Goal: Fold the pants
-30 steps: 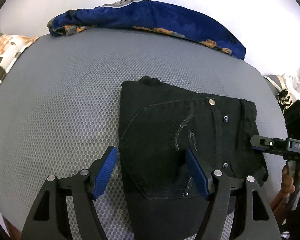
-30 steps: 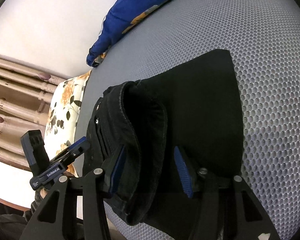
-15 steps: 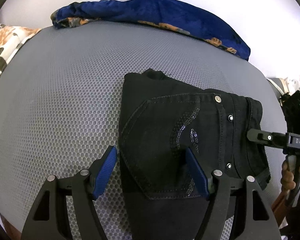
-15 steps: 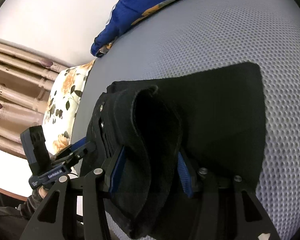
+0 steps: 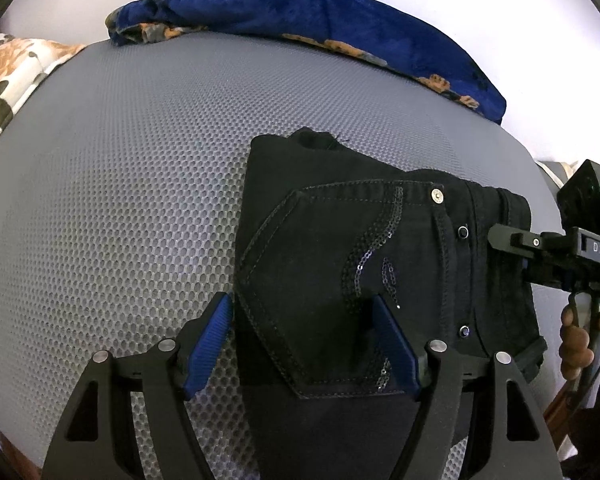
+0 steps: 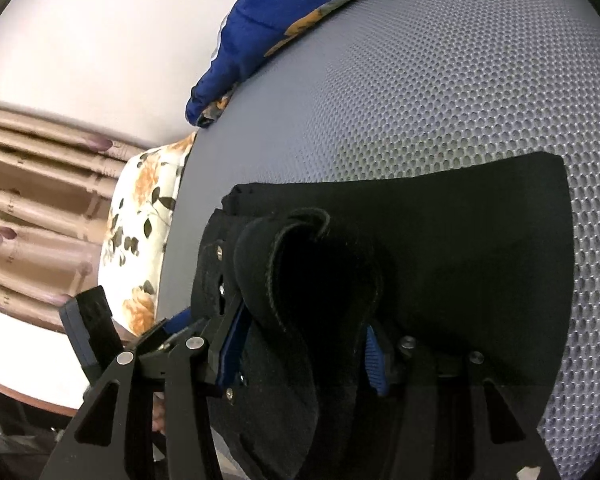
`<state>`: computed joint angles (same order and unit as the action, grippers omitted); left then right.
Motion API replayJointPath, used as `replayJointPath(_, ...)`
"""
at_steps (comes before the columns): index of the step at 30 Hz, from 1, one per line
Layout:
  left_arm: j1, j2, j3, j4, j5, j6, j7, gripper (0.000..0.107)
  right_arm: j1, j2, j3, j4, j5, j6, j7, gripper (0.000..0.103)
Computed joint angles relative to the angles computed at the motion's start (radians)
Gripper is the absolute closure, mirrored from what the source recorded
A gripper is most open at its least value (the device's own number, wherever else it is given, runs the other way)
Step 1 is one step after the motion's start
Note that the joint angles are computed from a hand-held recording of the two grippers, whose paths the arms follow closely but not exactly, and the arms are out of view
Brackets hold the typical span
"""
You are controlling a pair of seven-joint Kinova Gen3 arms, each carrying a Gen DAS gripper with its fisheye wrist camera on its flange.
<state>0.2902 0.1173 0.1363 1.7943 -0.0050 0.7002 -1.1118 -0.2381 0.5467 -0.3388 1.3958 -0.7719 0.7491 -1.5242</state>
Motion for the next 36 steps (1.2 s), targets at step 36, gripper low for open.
replayJointPath(36,-0.073,-0.029,-0.010,-0.014,0.145,0.010,-0.133,0.030,-0.131,-0.128,0.054,-0.045,0.214,-0.005,-0.218,0.091)
